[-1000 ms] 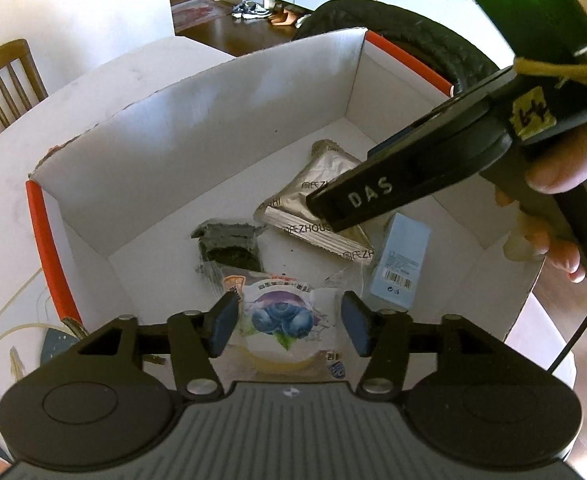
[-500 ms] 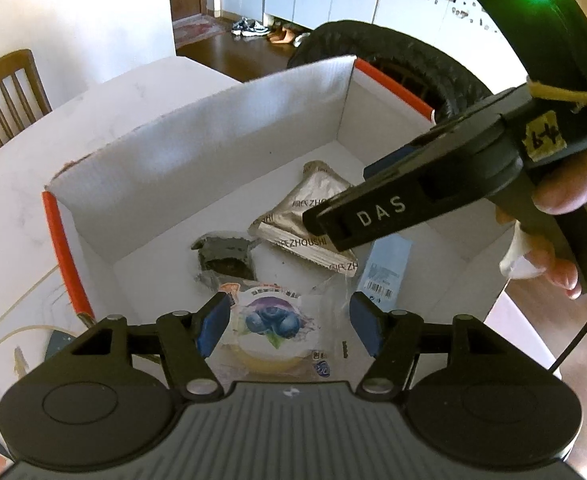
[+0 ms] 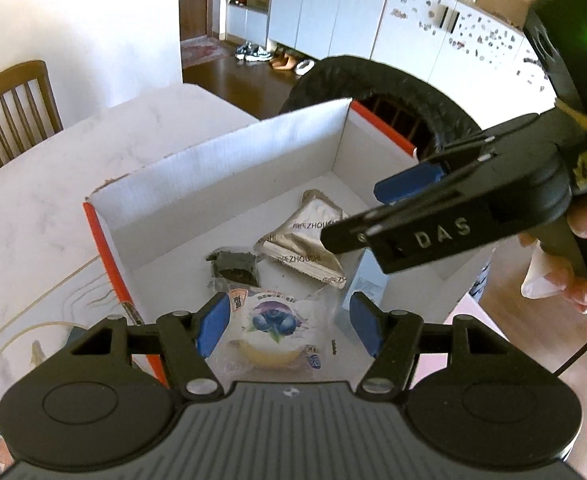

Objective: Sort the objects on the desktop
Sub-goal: 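Withdraw both open tools from the box back toward the table snacks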

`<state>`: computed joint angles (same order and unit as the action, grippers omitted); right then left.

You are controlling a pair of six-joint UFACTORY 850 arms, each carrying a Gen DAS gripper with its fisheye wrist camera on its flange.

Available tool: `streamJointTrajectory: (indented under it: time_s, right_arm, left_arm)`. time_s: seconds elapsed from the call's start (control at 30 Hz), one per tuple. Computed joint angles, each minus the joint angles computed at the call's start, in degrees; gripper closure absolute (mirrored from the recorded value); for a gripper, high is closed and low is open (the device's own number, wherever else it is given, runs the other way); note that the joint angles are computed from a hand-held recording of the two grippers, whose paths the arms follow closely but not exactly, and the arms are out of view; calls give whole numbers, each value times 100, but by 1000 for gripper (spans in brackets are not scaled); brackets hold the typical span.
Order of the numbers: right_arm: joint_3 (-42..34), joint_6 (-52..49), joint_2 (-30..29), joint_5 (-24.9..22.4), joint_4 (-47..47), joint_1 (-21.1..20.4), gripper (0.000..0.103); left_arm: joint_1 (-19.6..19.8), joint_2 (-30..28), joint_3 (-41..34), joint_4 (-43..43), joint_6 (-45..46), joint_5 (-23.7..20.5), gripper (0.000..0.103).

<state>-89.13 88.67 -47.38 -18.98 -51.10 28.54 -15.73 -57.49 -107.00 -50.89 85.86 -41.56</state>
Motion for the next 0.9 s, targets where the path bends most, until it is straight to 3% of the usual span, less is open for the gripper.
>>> streamJointTrajectory:
  time_s: [0.57,0.9]
  right_arm:
    - [400,2056,394,-176,-1721,404,36]
    - [377,2906,403,-608,-2390,737,27]
  left_arm:
    - [396,426,435,-578,641,-457,38]
    - [733,652,792,-1018,1313,-684,35]
